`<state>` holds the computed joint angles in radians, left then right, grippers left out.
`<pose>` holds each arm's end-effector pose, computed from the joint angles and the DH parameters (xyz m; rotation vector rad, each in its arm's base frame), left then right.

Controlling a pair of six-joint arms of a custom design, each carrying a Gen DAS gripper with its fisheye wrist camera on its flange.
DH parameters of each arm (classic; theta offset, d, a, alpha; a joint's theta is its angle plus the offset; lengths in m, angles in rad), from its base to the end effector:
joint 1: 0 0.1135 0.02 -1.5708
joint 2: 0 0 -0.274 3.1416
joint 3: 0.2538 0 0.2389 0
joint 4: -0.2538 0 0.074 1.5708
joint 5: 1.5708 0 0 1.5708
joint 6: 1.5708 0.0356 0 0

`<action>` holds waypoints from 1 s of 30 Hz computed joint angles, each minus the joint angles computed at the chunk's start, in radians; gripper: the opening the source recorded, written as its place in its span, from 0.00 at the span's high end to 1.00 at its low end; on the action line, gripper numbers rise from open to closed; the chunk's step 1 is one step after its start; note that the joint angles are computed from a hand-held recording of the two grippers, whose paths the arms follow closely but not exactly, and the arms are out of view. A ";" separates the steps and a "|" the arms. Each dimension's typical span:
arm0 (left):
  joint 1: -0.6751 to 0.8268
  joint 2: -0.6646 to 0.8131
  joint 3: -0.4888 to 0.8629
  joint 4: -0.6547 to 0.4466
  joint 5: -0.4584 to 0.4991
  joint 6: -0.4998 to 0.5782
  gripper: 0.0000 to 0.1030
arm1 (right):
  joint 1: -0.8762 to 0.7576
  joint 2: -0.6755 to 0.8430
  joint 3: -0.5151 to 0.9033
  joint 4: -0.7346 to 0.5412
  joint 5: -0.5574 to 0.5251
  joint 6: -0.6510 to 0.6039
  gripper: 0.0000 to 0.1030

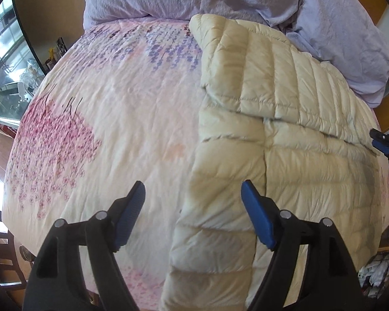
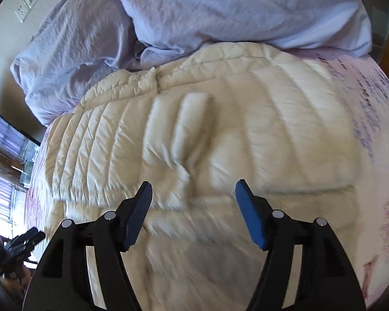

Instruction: Fold large clothes

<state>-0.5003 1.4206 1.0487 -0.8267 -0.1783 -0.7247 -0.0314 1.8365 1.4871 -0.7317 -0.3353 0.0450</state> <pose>0.2276 -0.1172 0.2547 -0.3519 2.7122 -0.0960 0.3806 -0.0002 0.2601 -0.0106 2.6232 0.4480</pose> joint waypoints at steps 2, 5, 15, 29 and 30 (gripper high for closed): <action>0.002 -0.037 -0.034 -0.004 0.022 0.014 0.25 | -0.063 -0.034 -0.034 -0.047 0.001 -0.066 0.34; -0.002 -0.092 -0.085 -0.006 0.058 0.025 0.23 | -0.149 -0.071 -0.074 -0.109 0.021 -0.151 0.34; -0.050 -0.214 -0.220 -0.002 0.182 -0.010 0.23 | -0.482 -0.095 -0.185 -0.342 -0.007 -0.442 0.34; -0.173 -0.240 -0.263 -0.011 0.211 -0.137 0.35 | -0.590 -0.070 -0.261 -0.459 -0.093 -0.616 0.44; -0.179 -0.242 -0.262 -0.012 0.211 -0.142 0.36 | -0.596 -0.063 -0.257 -0.471 -0.101 -0.628 0.45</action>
<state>-0.6791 1.1790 0.7868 -0.8384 0.0328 -0.8671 -0.6275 1.7731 1.2302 -1.2031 -0.4359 -0.5834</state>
